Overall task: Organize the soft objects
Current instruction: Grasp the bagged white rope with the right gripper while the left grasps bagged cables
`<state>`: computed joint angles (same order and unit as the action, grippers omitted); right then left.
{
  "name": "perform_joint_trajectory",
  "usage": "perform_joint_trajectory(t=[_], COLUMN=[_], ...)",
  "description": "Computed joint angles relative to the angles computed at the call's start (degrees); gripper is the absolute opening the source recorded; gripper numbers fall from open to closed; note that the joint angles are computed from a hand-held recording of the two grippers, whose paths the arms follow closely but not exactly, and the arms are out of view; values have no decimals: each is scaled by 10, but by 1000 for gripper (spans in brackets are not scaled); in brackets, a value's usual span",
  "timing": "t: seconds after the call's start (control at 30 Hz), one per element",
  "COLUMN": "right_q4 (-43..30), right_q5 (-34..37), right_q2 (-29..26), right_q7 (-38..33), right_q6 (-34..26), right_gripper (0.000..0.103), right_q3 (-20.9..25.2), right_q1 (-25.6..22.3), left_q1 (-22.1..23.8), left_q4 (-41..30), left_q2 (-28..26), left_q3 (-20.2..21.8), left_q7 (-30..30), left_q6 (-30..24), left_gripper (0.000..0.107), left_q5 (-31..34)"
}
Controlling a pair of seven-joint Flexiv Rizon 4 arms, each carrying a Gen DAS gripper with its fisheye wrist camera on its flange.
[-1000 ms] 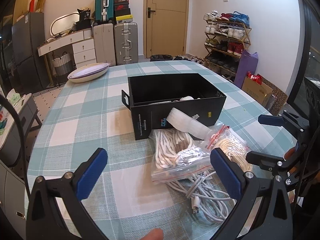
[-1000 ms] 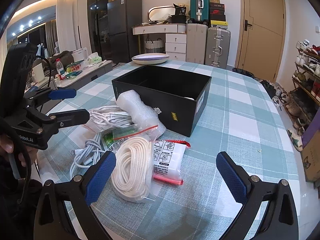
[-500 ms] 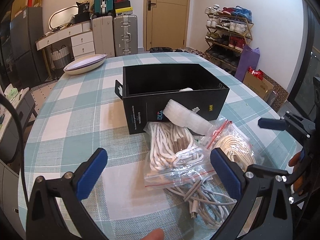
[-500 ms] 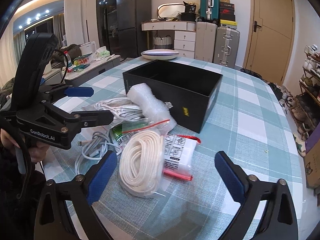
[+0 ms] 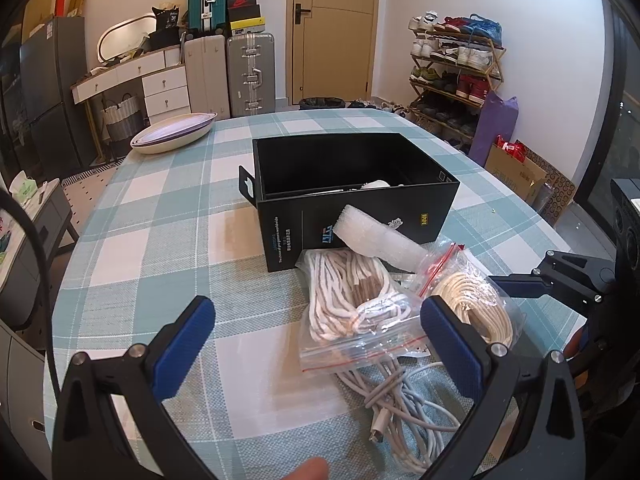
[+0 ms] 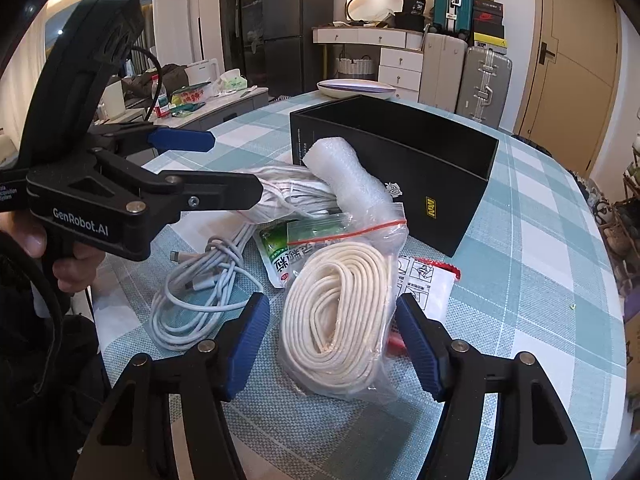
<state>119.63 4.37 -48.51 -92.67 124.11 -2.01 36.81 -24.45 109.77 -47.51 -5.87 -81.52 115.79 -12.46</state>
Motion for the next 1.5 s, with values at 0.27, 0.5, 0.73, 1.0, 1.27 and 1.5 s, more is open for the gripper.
perform_joint_trajectory(t=[0.27, 0.5, 0.73, 1.0, 1.27, 1.5], right_q4=[-14, -17, -10, 2, 7, 7], right_q5=[90, 88, 64, 49, 55, 56], right_q2=[-22, -24, -16, -6, -5, -6], right_q7=[-42, -58, -60, -55, -54, -54], right_q6=[-19, -9, 32, 70, 89, 90], right_gripper=[65, 44, 37, 37, 37, 37], right_q3=[-95, -84, -37, -2, 7, 8], right_q1=[115, 102, 51, 4, -3, -4], left_q1=[1, 3, 9, 9, 95, 191], left_q4=[1, 2, 4, -6, -17, -20], left_q2=[1, 2, 6, -5, -30, -61], left_q3=[-1, -1, -4, -4, -86, -186], left_q7=[-2, -2, -4, -7, -44, -62], left_q6=[1, 1, 0, -12, -38, -69], left_gripper=[103, 103, 103, 103, 101, 73], left_q5=[2, 4, 8, 4, 53, 125])
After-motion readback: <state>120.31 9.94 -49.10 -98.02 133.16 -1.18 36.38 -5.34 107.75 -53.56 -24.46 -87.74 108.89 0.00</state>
